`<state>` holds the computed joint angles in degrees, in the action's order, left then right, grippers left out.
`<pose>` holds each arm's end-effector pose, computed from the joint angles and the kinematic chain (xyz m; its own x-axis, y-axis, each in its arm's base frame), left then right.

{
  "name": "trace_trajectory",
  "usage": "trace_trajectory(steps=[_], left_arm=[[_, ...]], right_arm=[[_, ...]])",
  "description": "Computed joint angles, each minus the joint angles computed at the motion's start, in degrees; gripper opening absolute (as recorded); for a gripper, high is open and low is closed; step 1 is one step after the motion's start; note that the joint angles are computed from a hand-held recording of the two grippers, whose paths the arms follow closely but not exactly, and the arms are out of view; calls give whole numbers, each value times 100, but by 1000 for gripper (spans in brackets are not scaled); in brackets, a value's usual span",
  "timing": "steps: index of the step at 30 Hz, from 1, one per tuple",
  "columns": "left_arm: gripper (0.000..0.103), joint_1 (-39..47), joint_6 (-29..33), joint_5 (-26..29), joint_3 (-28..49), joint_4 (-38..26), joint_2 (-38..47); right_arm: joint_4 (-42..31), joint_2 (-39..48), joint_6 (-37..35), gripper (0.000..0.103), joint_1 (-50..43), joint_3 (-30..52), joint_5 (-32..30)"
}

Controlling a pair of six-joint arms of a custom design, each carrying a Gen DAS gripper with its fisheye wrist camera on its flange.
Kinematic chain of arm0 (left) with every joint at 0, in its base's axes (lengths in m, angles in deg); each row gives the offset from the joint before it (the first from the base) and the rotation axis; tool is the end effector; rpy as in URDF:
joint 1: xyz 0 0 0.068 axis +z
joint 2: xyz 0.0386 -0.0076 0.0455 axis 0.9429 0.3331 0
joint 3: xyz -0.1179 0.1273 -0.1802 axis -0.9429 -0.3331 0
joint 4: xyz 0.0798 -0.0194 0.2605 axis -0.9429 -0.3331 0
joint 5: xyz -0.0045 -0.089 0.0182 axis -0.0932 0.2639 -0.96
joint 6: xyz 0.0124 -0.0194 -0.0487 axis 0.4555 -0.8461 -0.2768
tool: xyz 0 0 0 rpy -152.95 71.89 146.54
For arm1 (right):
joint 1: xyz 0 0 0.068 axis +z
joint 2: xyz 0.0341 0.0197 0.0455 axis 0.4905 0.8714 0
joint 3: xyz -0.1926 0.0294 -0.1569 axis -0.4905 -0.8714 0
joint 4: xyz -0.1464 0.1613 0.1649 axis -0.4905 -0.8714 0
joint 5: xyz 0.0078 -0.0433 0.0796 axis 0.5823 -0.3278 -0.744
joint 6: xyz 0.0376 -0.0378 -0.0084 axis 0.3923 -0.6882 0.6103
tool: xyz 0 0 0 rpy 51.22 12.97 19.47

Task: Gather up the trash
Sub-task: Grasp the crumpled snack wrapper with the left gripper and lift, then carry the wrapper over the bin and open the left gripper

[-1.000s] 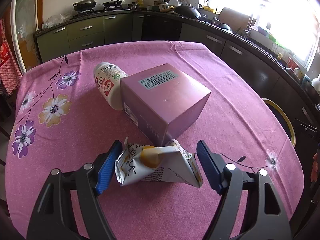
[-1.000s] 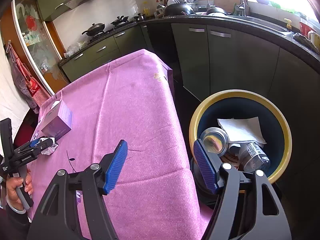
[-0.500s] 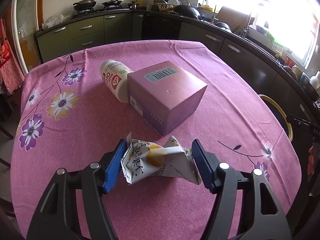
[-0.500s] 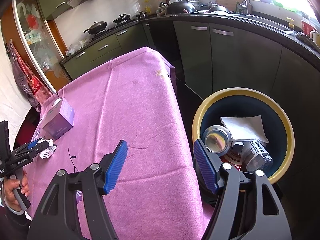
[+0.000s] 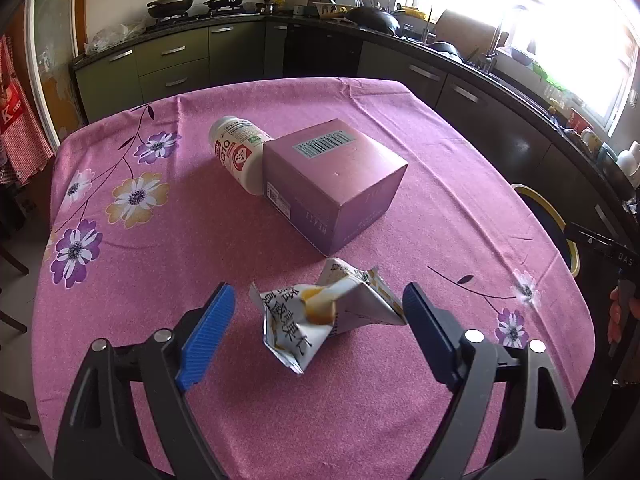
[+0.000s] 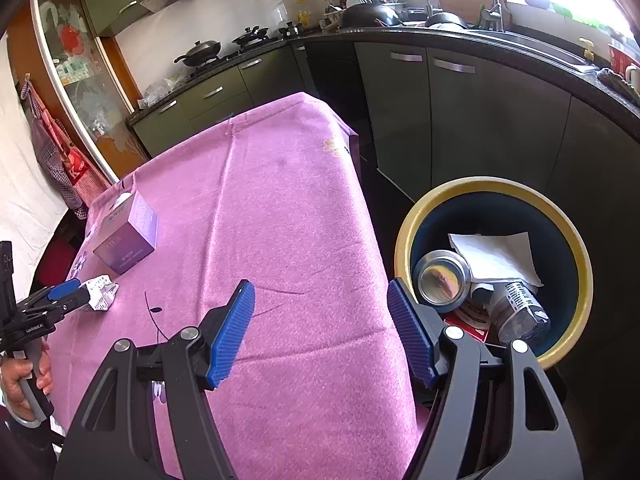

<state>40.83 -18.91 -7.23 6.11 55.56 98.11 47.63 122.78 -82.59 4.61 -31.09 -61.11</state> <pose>0.1685 -0.0851 0.1566 -0.7657 -0.1144 -0.6330 -0.0535 0.9920 -0.1146 0.2717 -0.1018 0.2023 -0.7620 -0.0764 -0.6431 -0.3138 0.9122 0.2635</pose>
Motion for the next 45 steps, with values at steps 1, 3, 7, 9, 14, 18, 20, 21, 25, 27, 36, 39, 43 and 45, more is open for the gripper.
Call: trace_trajectory(steps=[1, 3, 7, 9, 14, 18, 20, 21, 25, 27, 36, 39, 43, 45], left_arm=[[87, -4, -9, -16, 7, 61, 69], [88, -55, -10, -17, 32, 198, 243], [90, -179, -50, -5, 46, 413, 545], [90, -157, -65, 20, 35, 507, 663], [70, 85, -69, 258, -3, 645, 808], [69, 143, -25, 291, -42, 619, 705], [67, 122, -26, 267, -72, 547, 597], [66, 111, -29, 258, -82, 499, 541], [66, -15, -74, 160, -84, 221, 202], [66, -132, -101, 59, -34, 39, 30], [66, -1076, -187, -357, 758, -428, 52], [66, -1389, -88, -354, 1213, -194, 628], [66, -1653, 137, -113, 2035, 372, 1908], [66, -1744, 335, 104, 2603, 630, 2687]], right_arm=[[-8, -1, -8, 68, -12, 7, 1], [-24, 9, -19, 69, -41, 27, -4], [-47, 60, -47, 70, -74, 58, -11], [-54, 95, -62, 70, -62, 64, -8], [-8, 189, -32, 71, -16, 65, -3], [-4, 231, -38, 71, -14, 86, 4], [-1, 239, -28, 71, -25, 95, 3], [1, 244, -21, 71, -31, 99, 2], [-21, 232, -39, 71, -38, 109, -26], [-27, 210, -40, 71, -26, 100, -41], [-238, 13, -244, 71, -374, 189, -184], [-336, 48, -383, 72, -764, 313, -264], [-452, 356, -601, 72, -1422, 625, -375], [-541, 609, -705, 72, -1789, 866, -460]])
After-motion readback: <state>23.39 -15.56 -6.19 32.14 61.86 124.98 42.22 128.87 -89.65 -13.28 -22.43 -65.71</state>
